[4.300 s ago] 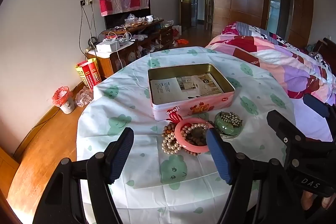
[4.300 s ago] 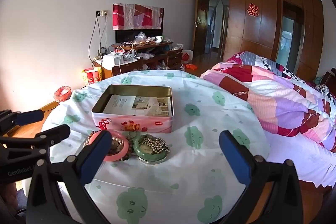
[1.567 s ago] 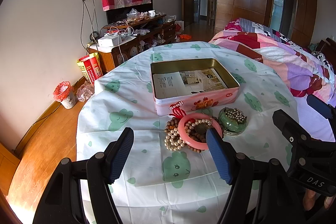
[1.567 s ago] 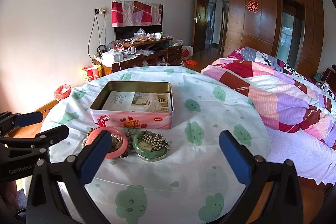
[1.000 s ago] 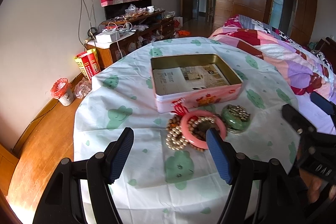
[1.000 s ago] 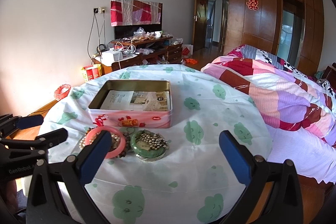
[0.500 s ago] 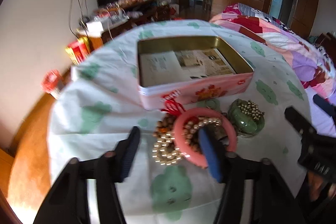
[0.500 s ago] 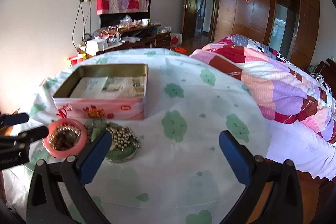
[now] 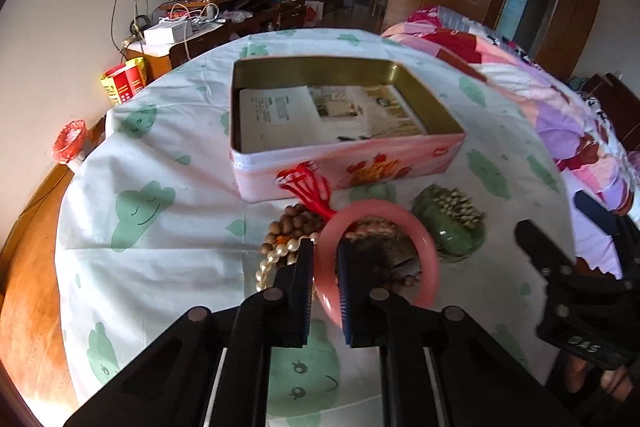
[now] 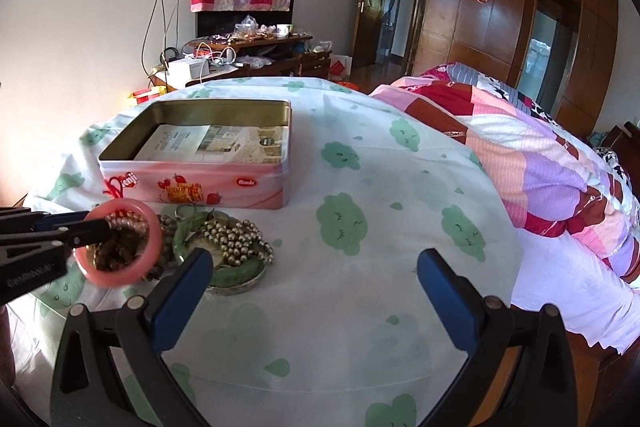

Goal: Organize jewelry
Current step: 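Close the left tool on the pink bangle and lift it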

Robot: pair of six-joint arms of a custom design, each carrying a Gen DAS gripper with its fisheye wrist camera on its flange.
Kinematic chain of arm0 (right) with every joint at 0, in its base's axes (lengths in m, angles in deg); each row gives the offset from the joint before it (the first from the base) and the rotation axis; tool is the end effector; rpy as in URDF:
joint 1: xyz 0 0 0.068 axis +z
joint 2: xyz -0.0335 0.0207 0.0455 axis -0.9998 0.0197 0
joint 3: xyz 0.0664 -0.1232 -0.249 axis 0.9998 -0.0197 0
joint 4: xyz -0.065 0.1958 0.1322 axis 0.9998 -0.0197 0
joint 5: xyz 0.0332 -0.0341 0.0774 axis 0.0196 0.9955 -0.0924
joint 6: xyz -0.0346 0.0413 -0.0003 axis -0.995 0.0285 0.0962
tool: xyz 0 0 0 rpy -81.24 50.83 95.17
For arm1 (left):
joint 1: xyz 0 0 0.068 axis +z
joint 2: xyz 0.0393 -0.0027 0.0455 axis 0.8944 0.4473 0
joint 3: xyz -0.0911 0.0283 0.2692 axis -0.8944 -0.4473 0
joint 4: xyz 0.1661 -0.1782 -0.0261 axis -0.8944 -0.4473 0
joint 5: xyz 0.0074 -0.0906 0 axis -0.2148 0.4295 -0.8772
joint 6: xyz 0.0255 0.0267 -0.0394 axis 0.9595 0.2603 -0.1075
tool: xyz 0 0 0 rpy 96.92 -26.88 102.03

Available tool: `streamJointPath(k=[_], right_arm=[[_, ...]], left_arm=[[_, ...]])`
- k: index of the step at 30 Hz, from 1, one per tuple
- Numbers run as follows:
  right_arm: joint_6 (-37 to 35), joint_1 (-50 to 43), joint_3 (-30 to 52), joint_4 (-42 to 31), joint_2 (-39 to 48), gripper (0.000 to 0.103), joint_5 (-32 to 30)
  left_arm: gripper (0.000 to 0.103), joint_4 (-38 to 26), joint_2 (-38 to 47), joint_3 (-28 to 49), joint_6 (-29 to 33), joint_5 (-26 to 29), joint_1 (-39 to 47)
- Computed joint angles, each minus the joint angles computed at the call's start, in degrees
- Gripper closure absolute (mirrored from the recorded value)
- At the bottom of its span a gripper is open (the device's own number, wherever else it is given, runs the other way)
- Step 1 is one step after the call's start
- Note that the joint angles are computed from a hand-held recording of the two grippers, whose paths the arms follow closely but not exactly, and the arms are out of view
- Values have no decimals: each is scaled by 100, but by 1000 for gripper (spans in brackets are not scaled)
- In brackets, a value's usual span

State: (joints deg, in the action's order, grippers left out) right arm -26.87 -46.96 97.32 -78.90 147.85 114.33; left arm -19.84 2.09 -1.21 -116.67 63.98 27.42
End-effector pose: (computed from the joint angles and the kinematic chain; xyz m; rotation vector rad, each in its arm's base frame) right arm 0.2282 0.1811 0.2493 -0.1991 2.2186 -0.0416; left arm 0.2173 -0.1479 0.2599 0.0806 2.4530 -0.2088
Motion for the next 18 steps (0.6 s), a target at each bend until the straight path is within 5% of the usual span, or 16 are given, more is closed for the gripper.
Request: streamJointPath(k=[18], right_arm=[[-263, -379, -63, 361, 60, 4, -521]], left_arm=[[93, 128, -436, 96, 319, -268, 359]])
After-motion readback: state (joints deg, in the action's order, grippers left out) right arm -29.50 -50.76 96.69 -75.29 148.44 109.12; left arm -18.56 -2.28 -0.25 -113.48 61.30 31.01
